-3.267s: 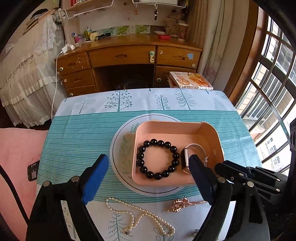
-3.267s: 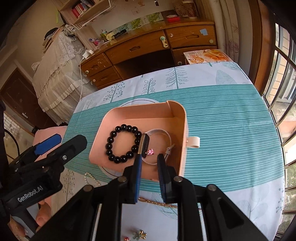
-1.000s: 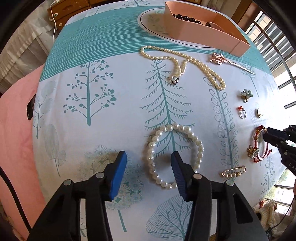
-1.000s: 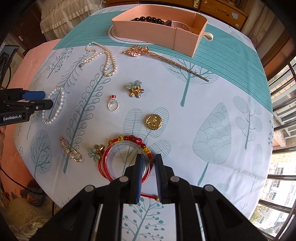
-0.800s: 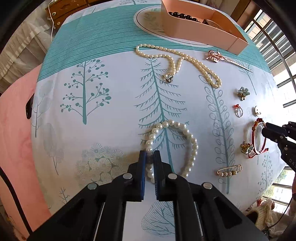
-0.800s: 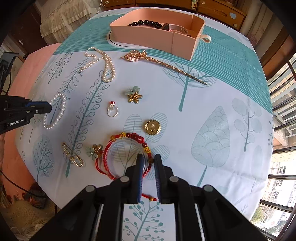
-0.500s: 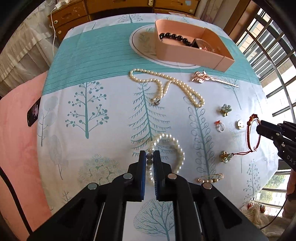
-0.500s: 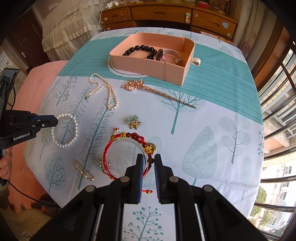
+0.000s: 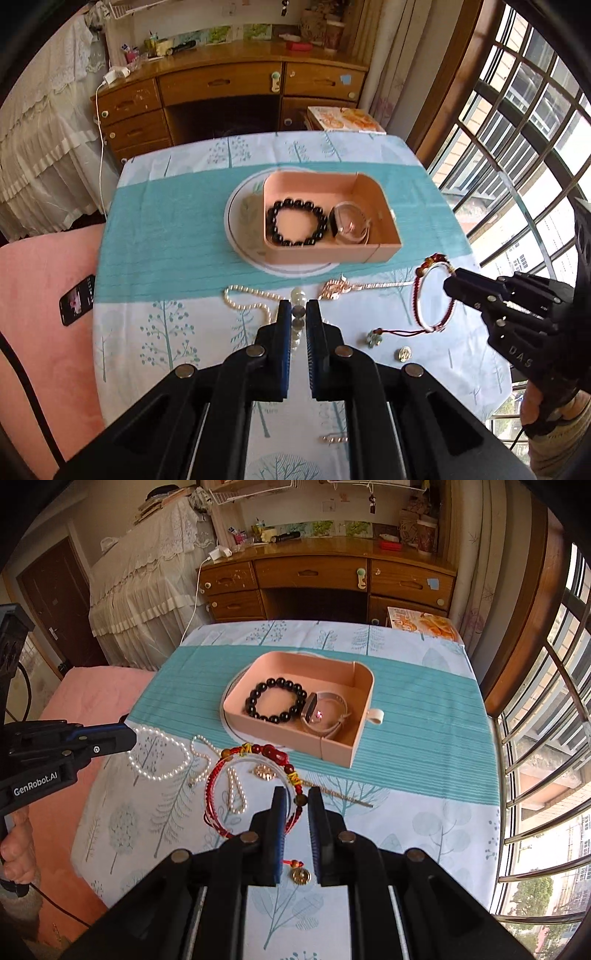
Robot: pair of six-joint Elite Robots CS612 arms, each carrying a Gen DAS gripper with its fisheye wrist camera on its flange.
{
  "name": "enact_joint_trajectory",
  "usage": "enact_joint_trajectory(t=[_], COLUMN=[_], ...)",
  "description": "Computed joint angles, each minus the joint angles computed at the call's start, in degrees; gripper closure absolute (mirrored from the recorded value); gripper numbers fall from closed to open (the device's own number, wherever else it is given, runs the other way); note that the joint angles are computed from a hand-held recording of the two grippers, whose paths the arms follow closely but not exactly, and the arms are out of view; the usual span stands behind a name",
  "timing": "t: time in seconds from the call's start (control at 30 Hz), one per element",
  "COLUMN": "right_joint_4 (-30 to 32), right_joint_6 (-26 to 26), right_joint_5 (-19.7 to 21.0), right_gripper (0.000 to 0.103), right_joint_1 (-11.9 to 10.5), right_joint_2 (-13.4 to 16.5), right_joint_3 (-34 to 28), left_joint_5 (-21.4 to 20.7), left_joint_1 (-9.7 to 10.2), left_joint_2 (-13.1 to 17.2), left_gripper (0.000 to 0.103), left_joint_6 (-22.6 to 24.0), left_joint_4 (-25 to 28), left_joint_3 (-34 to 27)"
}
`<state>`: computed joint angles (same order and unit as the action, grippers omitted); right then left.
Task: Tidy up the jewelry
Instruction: 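Carry both bracelets into the pink box and open both tools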
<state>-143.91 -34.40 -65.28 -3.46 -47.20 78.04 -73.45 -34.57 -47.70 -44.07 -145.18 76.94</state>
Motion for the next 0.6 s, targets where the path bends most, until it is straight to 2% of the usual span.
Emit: enact_joint_trajectory(t=[0.1, 0.2, 0.37, 0.6], right_joint_4=[-1.82, -3.14, -2.16, -0.08], right_joint_6=[4.63, 9.61, 16.18, 20.01], right_joint_5=[0.07, -0.31, 0.05, -0.04], right_gripper=[0.091, 0.091, 0.091, 0.091], right_joint_1=[0.6, 1.1, 1.31, 1.78], right_joint_2=[2.0, 4.47, 8.33, 12.03], right_joint_3=[-2.95, -6.38, -11.55, -15.98], left_joint_5=[0.85, 3.62, 6.32, 5.01], left_joint_1=[0.48, 0.75, 1.21, 2.54], left_joint_2=[1.66, 3.45, 6.52, 11.65], left_gripper=[0.098, 0.098, 0.098, 0.098], left_joint_6=[0.58, 0.05, -0.72, -3.18], left_joint_4=[-0.83, -0.53, -1.49, 1.92], left_joint_3=[-3.41, -6.89, -11.3, -17.74])
